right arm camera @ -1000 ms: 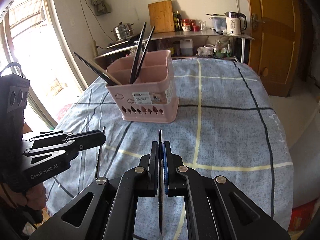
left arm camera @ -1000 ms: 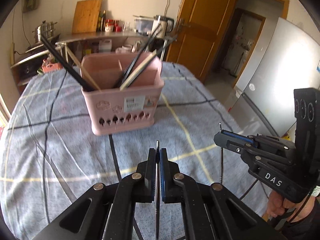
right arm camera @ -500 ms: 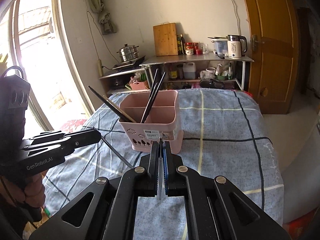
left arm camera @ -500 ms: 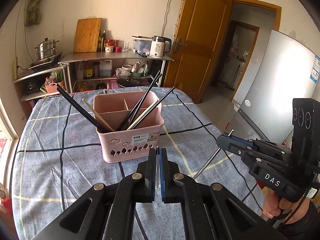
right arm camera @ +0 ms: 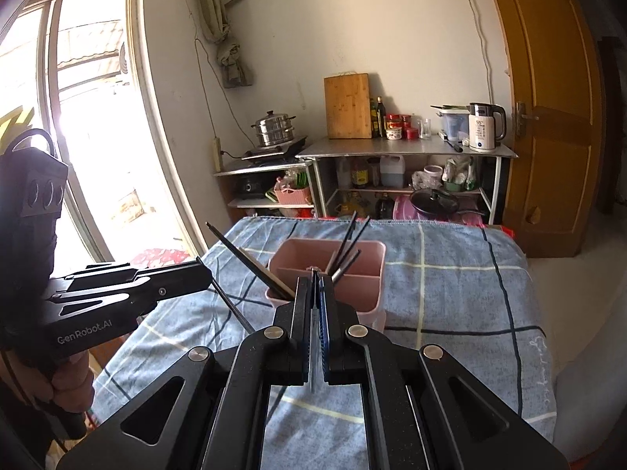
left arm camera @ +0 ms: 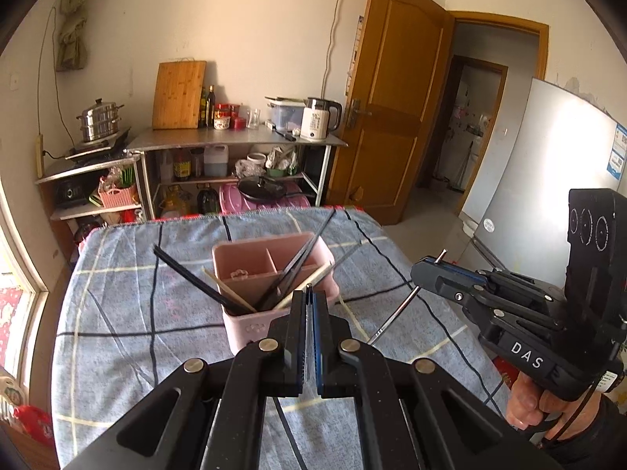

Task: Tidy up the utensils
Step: 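Lift both metal chopsticks and carry them over the pink basket, then lower the metal chopsticks into the basket and open both tools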

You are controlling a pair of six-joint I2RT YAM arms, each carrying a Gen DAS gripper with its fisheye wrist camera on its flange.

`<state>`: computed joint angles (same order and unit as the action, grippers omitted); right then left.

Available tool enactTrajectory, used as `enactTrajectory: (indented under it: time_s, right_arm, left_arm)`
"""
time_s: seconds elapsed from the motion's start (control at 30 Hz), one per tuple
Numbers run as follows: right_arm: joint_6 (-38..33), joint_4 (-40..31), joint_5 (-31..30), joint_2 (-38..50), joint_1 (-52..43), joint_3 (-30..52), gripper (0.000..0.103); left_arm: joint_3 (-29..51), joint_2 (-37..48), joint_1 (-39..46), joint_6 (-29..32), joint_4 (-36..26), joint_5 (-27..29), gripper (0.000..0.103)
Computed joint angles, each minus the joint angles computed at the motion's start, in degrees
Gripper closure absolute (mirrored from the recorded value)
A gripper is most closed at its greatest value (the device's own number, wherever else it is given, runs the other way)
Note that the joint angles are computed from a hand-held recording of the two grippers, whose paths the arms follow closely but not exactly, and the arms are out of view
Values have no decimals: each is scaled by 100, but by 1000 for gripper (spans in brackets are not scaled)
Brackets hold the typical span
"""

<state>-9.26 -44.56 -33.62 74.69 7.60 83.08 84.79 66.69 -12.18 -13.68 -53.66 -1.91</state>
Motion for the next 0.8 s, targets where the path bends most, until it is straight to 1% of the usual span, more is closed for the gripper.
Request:
enactTrajectory:
  time_s: [0.17,0.5,0.67,0.8]
  right_arm:
    - [324,261,96,244,244,423,99]
    - [826,747,412,683,545,793,99]
    - [991,1072,638,848,699,806,99]
    - [1039,1288,887,965,862,700,99]
  left_arm:
    - [668,274,392,190,-142,133,100]
    - [1451,856,1076,358,-122,553,100]
    - [1490,1070,1335,381,72,750,100]
    - [1198,1128,1463,359,320,902,100]
